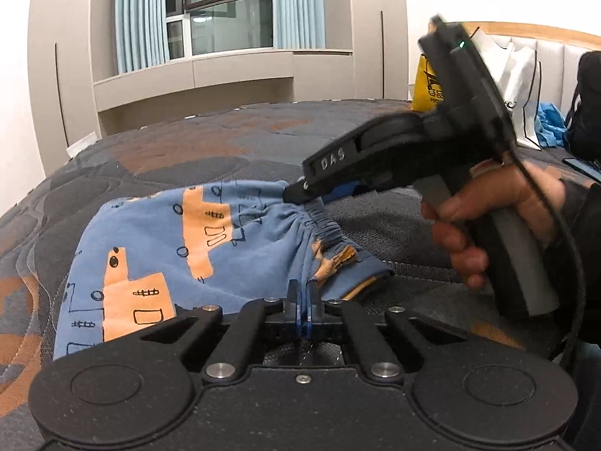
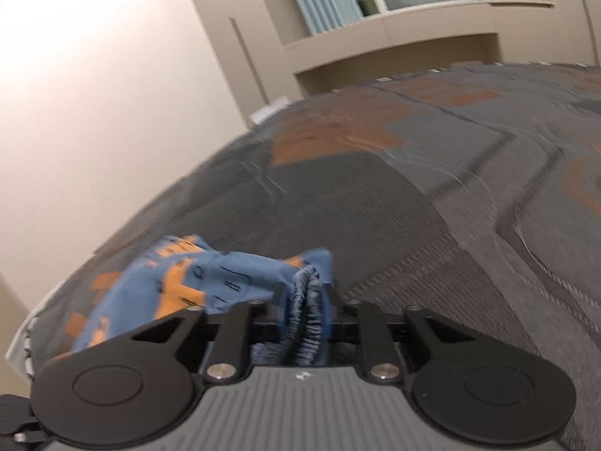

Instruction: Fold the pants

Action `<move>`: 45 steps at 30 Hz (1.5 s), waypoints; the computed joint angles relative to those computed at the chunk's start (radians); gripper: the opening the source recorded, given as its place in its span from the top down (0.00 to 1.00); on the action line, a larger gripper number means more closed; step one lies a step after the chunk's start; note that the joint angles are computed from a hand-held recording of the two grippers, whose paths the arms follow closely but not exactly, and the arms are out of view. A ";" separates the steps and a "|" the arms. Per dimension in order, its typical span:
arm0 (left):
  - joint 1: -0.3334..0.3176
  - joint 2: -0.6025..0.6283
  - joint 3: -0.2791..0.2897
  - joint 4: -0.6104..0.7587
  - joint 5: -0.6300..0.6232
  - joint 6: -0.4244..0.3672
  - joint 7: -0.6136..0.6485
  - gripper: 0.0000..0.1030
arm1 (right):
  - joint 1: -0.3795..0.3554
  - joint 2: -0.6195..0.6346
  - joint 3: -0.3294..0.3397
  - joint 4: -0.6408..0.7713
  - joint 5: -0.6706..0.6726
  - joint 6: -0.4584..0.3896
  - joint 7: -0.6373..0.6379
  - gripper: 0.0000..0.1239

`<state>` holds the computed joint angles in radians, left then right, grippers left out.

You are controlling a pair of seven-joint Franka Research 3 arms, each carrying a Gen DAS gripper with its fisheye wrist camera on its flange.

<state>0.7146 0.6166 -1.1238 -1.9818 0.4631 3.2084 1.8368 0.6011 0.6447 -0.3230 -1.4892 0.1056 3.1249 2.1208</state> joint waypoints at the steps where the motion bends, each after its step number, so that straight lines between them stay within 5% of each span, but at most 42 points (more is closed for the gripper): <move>1: 0.038 0.037 -0.041 0.008 0.056 -0.022 -0.035 0.92 | 0.018 -0.001 -0.024 -0.012 0.002 0.004 0.016 0.70; 3: 0.115 0.131 -0.118 0.042 0.281 -0.077 -0.227 0.71 | 0.078 -0.010 -0.097 -0.040 -0.008 0.014 0.048 0.54; 5: 0.135 0.112 -0.109 0.044 0.315 -0.018 -0.316 0.48 | 0.181 -0.015 -0.222 -0.079 -0.029 0.035 0.084 0.39; 6: 0.112 0.064 -0.054 0.049 0.326 0.043 -0.395 0.30 | 0.239 -0.009 -0.292 -0.091 -0.038 0.036 0.099 0.29; 8: 0.004 -0.062 0.119 0.059 0.248 0.159 -0.481 0.16 | 0.339 0.016 -0.416 -0.102 -0.047 0.034 0.123 0.23; 10: -0.156 -0.156 0.294 0.049 -0.059 0.204 -0.321 0.12 | 0.413 0.036 -0.498 -0.113 -0.048 0.030 0.141 0.20; 13: -0.418 -0.235 0.556 0.073 -0.486 0.114 -0.044 0.07 | 0.435 0.047 -0.511 -0.104 -0.053 0.011 0.128 0.17; 14: -0.498 -0.246 0.643 0.083 -0.557 0.087 -0.004 0.07 | 0.447 0.055 -0.522 -0.098 -0.063 -0.015 0.126 0.17; 16: -0.578 -0.259 0.762 0.082 -0.491 0.040 -0.088 0.06 | 0.475 0.069 -0.552 -0.091 -0.104 -0.083 0.141 0.17; 18: -0.518 -0.253 0.750 0.076 -0.206 0.025 -0.358 0.04 | 0.485 0.069 -0.557 -0.097 -0.148 -0.144 0.142 0.17; 20: -0.354 -0.224 0.611 0.071 0.035 0.023 -0.541 0.03 | 0.470 0.031 -0.526 -0.153 -0.165 -0.091 0.148 0.17; 24: -0.171 -0.175 0.421 0.078 0.107 -0.002 -0.575 0.02 | 0.410 -0.022 -0.450 -0.182 -0.192 -0.060 0.162 0.17; 26: -0.131 -0.156 0.374 0.100 0.126 -0.004 -0.566 0.02 | 0.394 -0.035 -0.433 -0.189 -0.214 -0.027 0.175 0.17; 29: -0.134 -0.101 0.350 0.181 0.156 0.016 -0.545 0.02 | 0.400 -0.005 -0.465 -0.153 -0.214 0.006 0.191 0.17; 32: -0.252 -0.039 0.424 0.333 0.201 -0.008 -0.521 0.01 | 0.354 0.076 -0.465 -0.027 -0.175 -0.011 0.194 0.17; 37: -0.481 0.083 0.556 0.623 0.092 -0.327 -0.385 0.01 | 0.146 0.187 -0.284 0.287 -0.170 -0.255 0.163 0.17; 40: -0.472 0.141 0.515 0.679 0.149 -0.375 -0.389 0.00 | 0.070 0.239 -0.203 0.396 -0.179 -0.360 0.126 0.17; 42: -0.451 0.125 0.506 0.647 0.090 -0.364 -0.370 0.00 | 0.035 0.217 -0.146 0.368 -0.175 -0.330 0.125 0.17; 45: -0.444 0.070 0.536 0.583 0.036 -0.306 -0.405 0.01 | 0.075 0.159 -0.185 0.252 -0.234 -0.223 0.207 0.17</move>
